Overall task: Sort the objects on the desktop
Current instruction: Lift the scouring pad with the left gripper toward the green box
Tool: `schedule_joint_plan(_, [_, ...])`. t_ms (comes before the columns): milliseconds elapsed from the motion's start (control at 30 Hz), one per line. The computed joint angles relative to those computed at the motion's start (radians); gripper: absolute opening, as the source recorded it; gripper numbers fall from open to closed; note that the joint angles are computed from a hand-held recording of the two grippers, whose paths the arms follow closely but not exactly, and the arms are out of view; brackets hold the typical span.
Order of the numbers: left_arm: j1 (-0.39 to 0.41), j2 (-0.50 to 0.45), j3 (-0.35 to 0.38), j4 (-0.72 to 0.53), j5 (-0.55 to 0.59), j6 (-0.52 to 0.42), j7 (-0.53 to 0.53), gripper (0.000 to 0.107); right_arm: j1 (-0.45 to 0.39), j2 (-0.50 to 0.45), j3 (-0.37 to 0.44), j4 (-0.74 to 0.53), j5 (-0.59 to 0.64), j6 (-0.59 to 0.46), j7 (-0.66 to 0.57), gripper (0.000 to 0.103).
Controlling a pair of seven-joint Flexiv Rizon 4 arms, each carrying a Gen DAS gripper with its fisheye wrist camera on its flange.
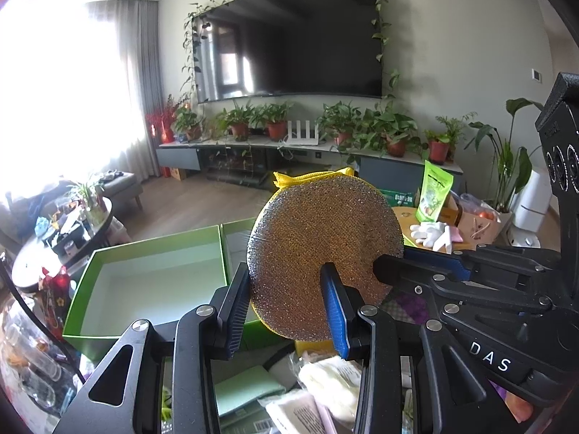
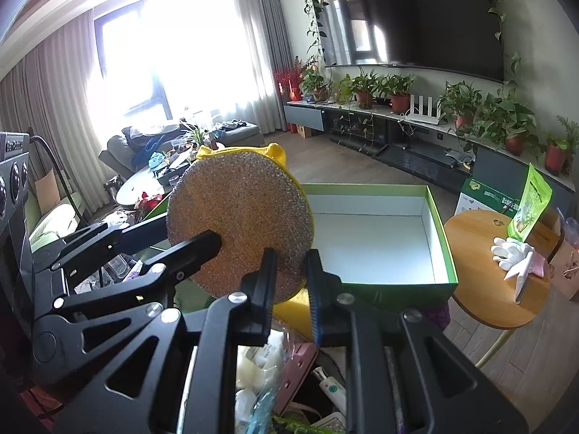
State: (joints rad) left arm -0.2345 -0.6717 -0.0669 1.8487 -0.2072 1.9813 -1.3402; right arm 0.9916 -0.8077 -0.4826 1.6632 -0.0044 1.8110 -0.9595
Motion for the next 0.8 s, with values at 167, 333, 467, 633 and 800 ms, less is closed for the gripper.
schedule_joint_plan(167, [-0.014,-0.024,0.021,-0.036,-0.015,-0.026,0.013,0.039,-0.039,-0.019,0.033,-0.040,-0.025,-0.025,0.008,0.017])
schedule_joint_plan(333, [-0.034,-0.052,0.046,-0.085,-0.041,-0.064,0.028,0.039,-0.094,-0.037,0.079,-0.089,-0.073,-0.056,0.028,0.017])
schedule_joint_plan(467, [-0.032,-0.068,0.046,-0.112,-0.045,-0.085,0.034,0.039,-0.129,-0.051,0.104,-0.119,-0.109,-0.073,0.048,0.017])
schedule_joint_plan(633, [-0.019,-0.082,0.042,-0.141,-0.040,-0.115,0.041,0.039,-0.170,-0.070,0.136,-0.159,-0.151,-0.092,0.070,0.017])
schedule_joint_plan(800, [-0.016,-0.098,0.044,-0.169,-0.042,-0.151,0.037,0.039,-0.196,-0.087,0.158,-0.189,-0.186,-0.110,0.091,0.017])
